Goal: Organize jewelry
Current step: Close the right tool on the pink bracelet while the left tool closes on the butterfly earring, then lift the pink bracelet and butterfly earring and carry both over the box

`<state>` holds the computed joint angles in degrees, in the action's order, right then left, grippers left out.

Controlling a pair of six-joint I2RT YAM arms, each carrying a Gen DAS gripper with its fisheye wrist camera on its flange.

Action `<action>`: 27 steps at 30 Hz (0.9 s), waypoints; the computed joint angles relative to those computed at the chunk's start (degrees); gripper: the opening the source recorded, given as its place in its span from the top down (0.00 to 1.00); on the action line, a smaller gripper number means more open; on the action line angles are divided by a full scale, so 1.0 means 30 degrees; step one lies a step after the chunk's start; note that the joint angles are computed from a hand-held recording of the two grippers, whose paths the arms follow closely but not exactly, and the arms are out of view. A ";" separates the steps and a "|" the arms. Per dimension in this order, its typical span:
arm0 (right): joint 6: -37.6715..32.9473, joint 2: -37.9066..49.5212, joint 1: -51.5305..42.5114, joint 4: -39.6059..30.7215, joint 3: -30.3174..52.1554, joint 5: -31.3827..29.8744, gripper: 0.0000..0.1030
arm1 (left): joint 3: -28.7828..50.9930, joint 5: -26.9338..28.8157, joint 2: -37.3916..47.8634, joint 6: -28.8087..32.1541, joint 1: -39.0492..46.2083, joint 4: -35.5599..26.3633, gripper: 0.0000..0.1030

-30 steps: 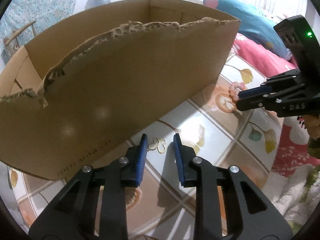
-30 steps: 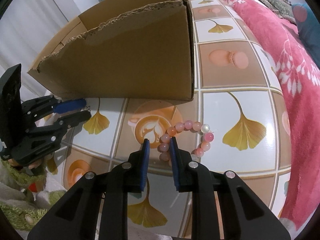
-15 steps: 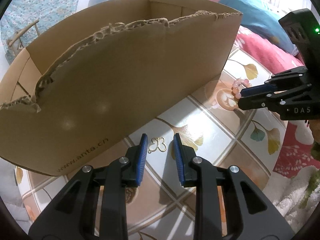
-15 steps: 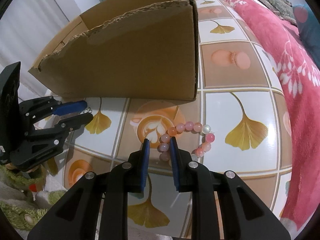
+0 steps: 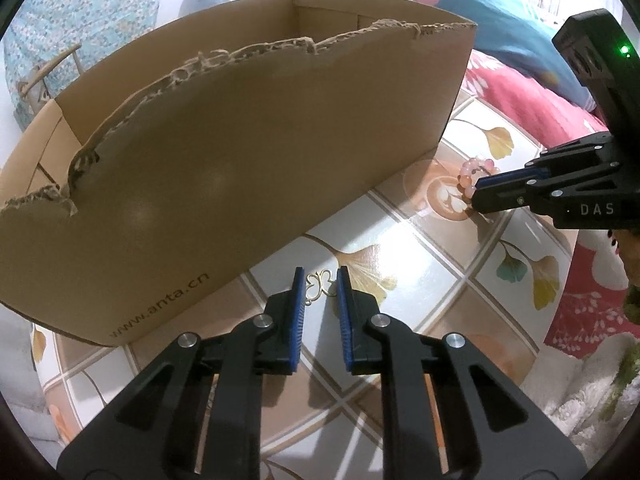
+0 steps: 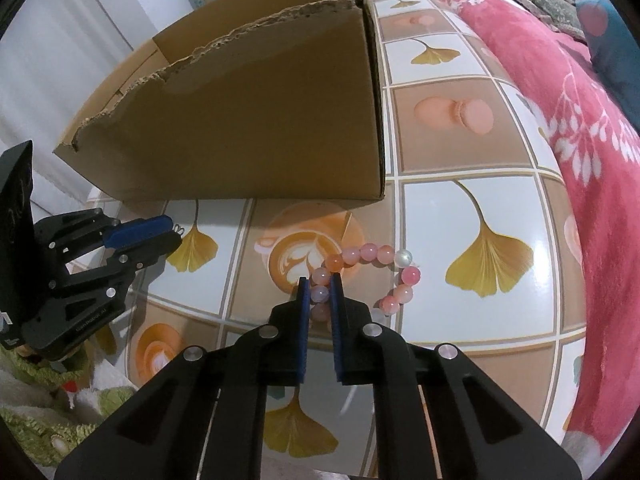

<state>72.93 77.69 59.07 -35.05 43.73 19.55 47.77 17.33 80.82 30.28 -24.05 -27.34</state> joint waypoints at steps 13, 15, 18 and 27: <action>0.1319 -0.5412 -0.0128 0.1823 -0.2882 0.0098 0.90 | -0.0170 0.1302 -0.2964 0.0466 0.0858 -0.1815 0.86; 0.1555 -0.6762 -0.0261 0.2436 -0.3527 0.0121 0.90 | 0.0258 0.1888 -0.3472 0.0460 0.1125 -0.2452 0.86; 0.1743 -0.8375 -0.0175 0.2804 -0.3989 0.0561 0.90 | 0.0969 0.2788 -0.4270 0.0476 0.1596 -0.3200 0.86; 0.0128 -1.0380 -0.0372 0.2752 -0.2546 0.1458 0.90 | 0.5012 0.5537 -0.3518 -0.0019 0.3164 -0.4751 0.86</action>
<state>73.32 46.55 57.96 -26.80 36.10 23.93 62.81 33.94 70.27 30.22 -14.56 -41.59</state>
